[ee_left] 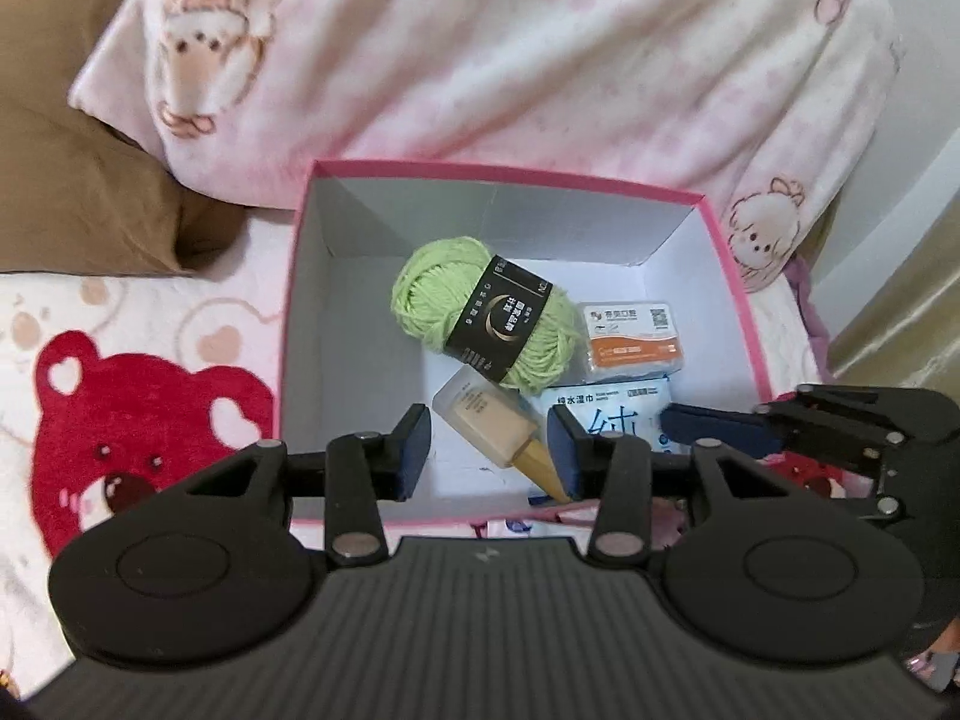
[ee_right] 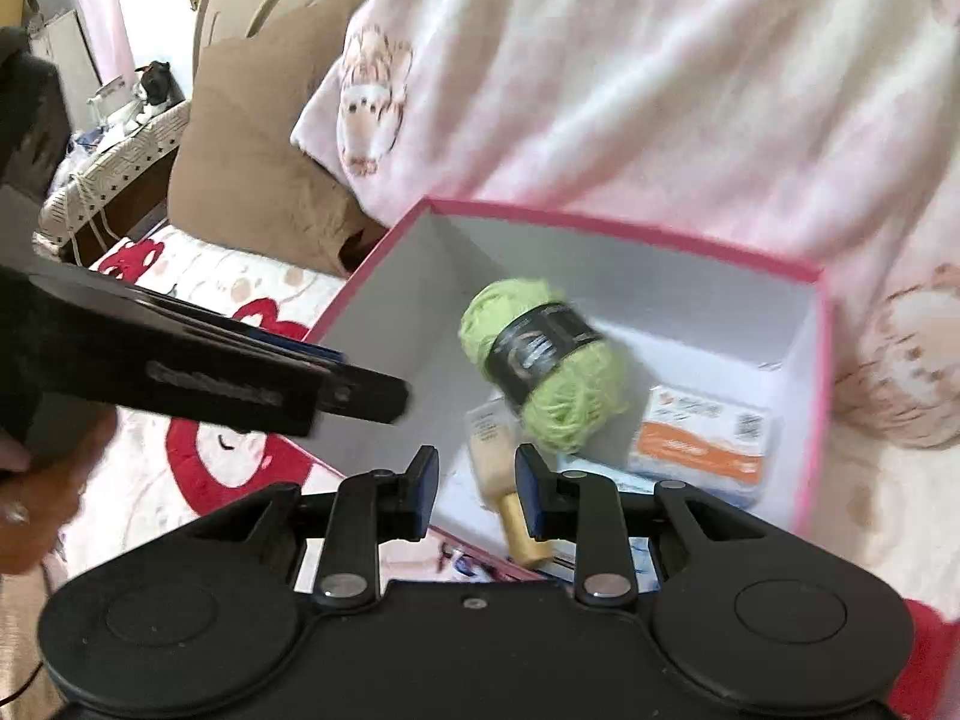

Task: Organize objects
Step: 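Lower the bottle into the box, open the left gripper, withdraw, then move the left gripper to the purple plush toy and grasp it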

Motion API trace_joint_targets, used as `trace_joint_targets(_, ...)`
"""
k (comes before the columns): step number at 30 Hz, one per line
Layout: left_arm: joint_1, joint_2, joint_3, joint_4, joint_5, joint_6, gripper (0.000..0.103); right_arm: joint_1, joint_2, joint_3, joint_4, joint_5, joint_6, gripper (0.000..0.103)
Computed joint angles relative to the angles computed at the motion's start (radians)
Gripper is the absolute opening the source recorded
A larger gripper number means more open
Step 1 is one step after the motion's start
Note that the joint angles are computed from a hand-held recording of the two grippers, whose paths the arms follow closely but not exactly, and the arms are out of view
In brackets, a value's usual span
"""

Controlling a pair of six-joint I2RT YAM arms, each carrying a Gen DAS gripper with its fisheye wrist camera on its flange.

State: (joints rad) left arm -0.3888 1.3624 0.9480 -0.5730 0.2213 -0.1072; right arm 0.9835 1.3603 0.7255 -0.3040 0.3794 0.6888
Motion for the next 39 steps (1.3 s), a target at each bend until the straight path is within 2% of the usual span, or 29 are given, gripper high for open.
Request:
trace_joint_targets(2,0.002,-0.023,0.03,-0.061,0.001,-0.001,0.042,0.029,-0.058,0.03,-0.102,0.036,0.011,0.033)
trace_joint_targets(7,-0.012,-0.106,0.129,-0.262,-0.036,0.032,0.042,0.079,-0.198,0.05,-0.27,0.058,0.049,0.039)
trace_joint_targets(10,-0.005,-0.173,0.171,-0.367,-0.081,0.023,0.043,0.094,-0.225,0.098,-0.381,0.057,0.079,0.04)
trace_joint_targets(14,-0.002,-0.247,0.222,-0.488,-0.121,0.049,0.043,0.147,-0.231,0.222,-0.593,0.07,0.135,0.04)
trace_joint_targets(18,-0.02,-0.353,0.219,-0.552,-0.099,0.055,0.045,0.259,-0.237,0.356,-0.8,0.087,0.232,0.04)
trace_joint_targets(23,-0.102,-0.443,0.189,-0.577,-0.04,-0.03,0.048,0.479,-0.18,0.505,-1.042,0.22,0.451,0.042)
trace_joint_targets(26,-0.219,-0.461,0.171,-0.557,-0.073,-0.093,0.049,0.576,-0.163,0.503,-1.078,0.243,0.561,0.043)
trace_joint_targets(31,-0.361,-0.444,0.139,-0.476,-0.103,-0.157,0.052,0.676,-0.158,0.41,-1.019,0.282,0.65,0.046)
trace_joint_targets(35,-0.432,-0.404,0.11,-0.404,-0.132,-0.166,0.056,0.717,-0.213,0.279,-0.911,0.31,0.694,0.049)
trace_joint_targets(39,-0.424,-0.367,0.039,-0.294,-0.125,-0.146,0.059,0.685,-0.25,0.131,-0.778,0.269,0.679,0.05)
